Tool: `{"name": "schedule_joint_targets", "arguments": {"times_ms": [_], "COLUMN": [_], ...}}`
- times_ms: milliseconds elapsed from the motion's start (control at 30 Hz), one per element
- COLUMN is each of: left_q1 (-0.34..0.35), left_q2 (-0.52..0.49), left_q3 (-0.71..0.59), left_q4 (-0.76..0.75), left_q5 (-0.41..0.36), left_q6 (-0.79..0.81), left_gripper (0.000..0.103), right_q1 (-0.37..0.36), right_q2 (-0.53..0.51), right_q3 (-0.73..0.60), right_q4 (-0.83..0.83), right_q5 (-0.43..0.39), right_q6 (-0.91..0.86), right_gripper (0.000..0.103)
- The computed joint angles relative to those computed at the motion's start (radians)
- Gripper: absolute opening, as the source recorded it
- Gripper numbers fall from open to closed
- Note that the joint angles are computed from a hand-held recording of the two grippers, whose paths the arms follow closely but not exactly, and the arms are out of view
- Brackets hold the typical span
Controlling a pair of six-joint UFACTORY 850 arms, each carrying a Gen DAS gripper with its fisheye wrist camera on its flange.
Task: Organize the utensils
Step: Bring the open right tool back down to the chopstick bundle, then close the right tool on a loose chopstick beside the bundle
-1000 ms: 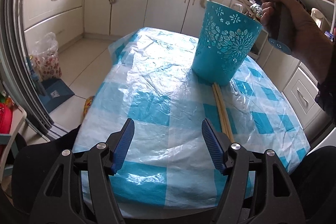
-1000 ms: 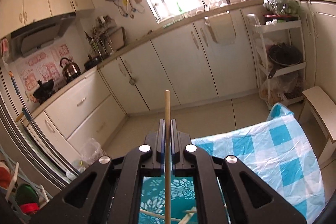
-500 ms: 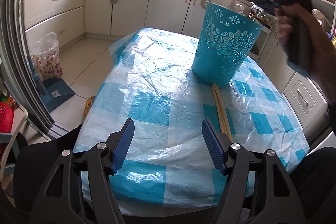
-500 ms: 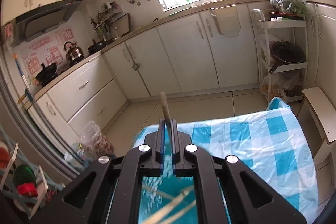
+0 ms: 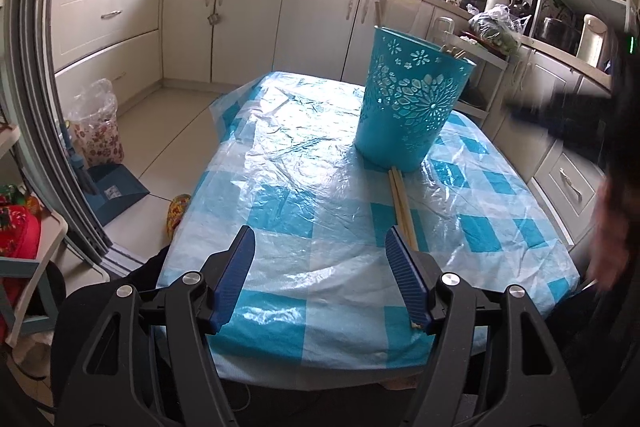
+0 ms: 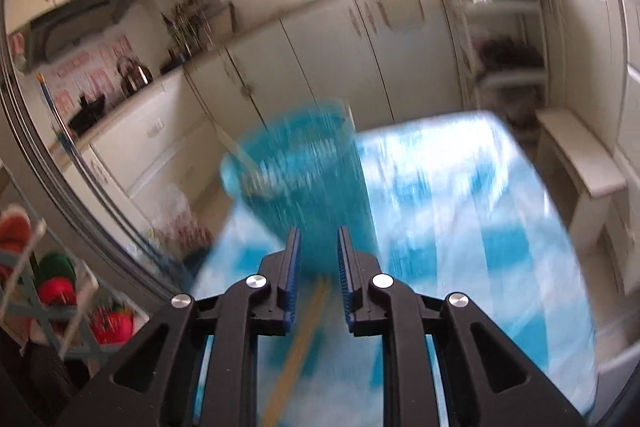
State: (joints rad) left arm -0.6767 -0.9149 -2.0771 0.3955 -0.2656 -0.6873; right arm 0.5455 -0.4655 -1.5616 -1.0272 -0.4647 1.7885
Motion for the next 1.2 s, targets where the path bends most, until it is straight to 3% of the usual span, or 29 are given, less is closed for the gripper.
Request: {"name": "schedule_joint_targets", "arguments": {"times_ms": [133, 267, 800, 1200], "left_q1": [0.000, 0.003, 0.016, 0.018], "left_q2": [0.036, 0.056, 0.015, -0.009], "left_q3": [0.054, 0.086, 0.038, 0.006], "left_q4": [0.042, 0.044, -0.101, -0.149], "left_q5": [0.024, 0.032, -0.025, -0.050], "left_q6": [-0.038, -0.041, 0.072, 0.117], "left_gripper": [0.066, 0.069, 0.070, 0.070], "right_q1": [-0.002, -0.001, 0.007, 0.001], "right_q2": [-0.038, -0.085, -0.194, -0.272], "right_q3": [0.011, -0.029, -0.152, -0.268], "right_q4": [0.184, 0.266, 0.284, 0.352], "right_q5": [0.007, -0.005, -0.091, -0.103], "right_q6": [-0.111, -0.184, -0.242, -0.342], "right_gripper": [0.019, 0.019, 0.019, 0.019]}}
